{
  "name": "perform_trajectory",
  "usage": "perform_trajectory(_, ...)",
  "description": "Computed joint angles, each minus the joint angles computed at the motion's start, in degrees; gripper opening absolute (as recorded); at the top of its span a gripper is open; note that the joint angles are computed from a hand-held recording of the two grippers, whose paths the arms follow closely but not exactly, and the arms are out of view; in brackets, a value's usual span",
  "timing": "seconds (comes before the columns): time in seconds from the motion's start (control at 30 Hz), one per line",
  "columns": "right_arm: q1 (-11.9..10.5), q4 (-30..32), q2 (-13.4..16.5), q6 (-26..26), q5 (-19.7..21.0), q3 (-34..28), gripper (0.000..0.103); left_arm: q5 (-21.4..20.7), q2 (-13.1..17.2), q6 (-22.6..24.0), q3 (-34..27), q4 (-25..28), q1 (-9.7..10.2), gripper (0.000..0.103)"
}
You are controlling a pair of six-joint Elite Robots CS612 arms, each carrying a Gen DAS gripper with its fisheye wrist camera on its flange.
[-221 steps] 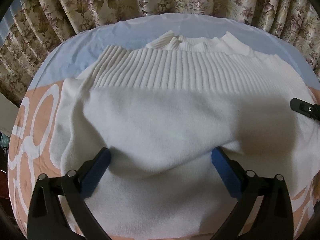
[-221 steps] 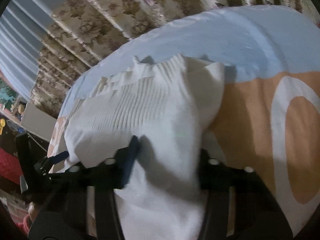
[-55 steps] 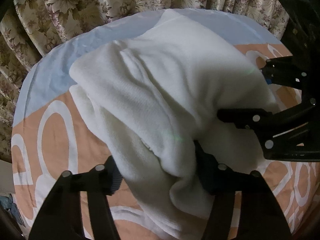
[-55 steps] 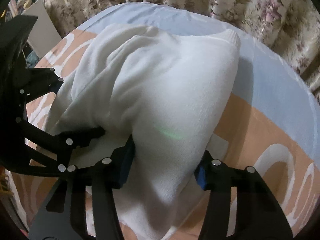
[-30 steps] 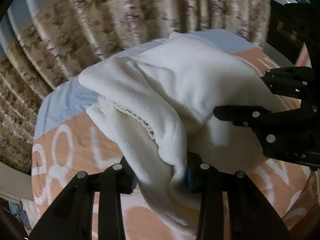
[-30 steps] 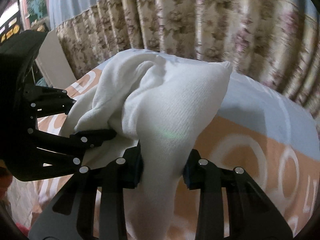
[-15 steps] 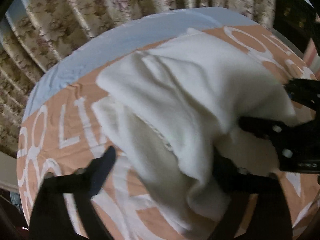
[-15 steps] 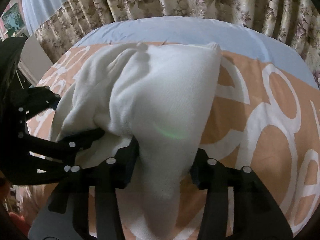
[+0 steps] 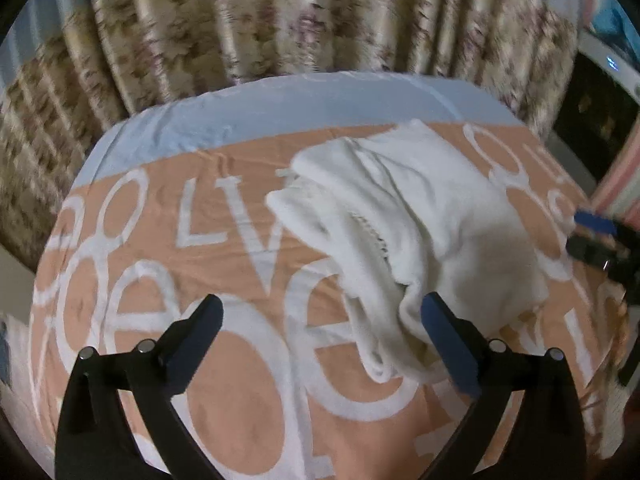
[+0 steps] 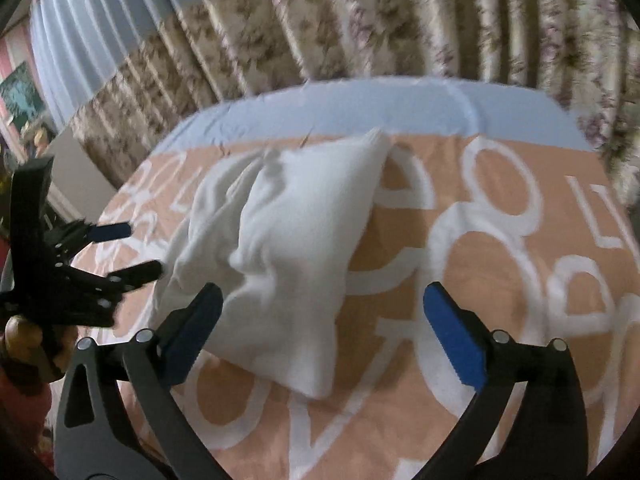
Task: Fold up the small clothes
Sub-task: 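Release the bundle with both grippers and press it flat on the bed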
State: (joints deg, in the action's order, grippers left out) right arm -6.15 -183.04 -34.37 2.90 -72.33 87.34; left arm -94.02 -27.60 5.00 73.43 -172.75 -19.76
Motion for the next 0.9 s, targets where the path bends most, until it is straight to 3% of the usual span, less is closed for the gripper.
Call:
perform_trajectory(0.1, 0.08, -2.47, -0.29, 2.19, -2.92, 1.78, 0.1, -1.29, 0.53, -1.49, -1.18, 2.37, -0.13, 0.1)
perform_trajectory(0.17, 0.55, -0.86, 0.29, 3.22, -5.28, 1.19, 0.1, -1.3, 0.78, -0.52, -1.23, 1.9, -0.56, 0.1)
perform_trajectory(0.2, 0.82, -0.19, 0.6, 3.46, -6.02, 0.78, 0.098, 0.83, 1.23, 0.64, -1.3, 0.81, -1.16, 0.1)
perform_trajectory(0.27, 1.42, -0.78, 1.45, 4.01, -7.43, 0.01, 0.097, 9.68, 2.71, 2.98, -2.15, -0.19, -2.67, 0.1)
perform_trajectory(0.33, 2.02, 0.74, 2.13, 3.4, -9.76, -1.21, 0.094, 12.3, 4.01, 3.41, -3.41, 1.15, -2.79, 0.101)
perform_trajectory(0.43, 2.62, 3.91, 3.19, 2.09, -14.35, -2.8, 0.088, 10.3, 4.9, 1.33, -4.13, 1.7, -1.66, 0.101)
perform_trajectory(0.53, 2.26, 3.66, 3.45, 2.59, -14.71, -2.28, 0.088, 5.99, 5.37, -0.79, -4.64, 2.13, -0.34, 0.102)
perform_trajectory(0.63, 2.24, 2.97, 3.61, 1.22, -15.18, -1.81, 0.088, 5.02, 4.35, -2.68, -3.39, 2.07, -0.11, 0.101)
perform_trajectory(0.8, 1.95, -0.51, 1.97, 1.76, -11.6, 0.66, 0.084, 5.14, 0.36, -4.27, 3.19, -5.53, -0.26, 0.101)
perform_trajectory(0.9, 2.19, -7.49, 0.29, 2.23, -10.19, 3.63, 0.098, 3.69, -1.58, -5.85, 6.68, -10.34, -0.13, 0.101)
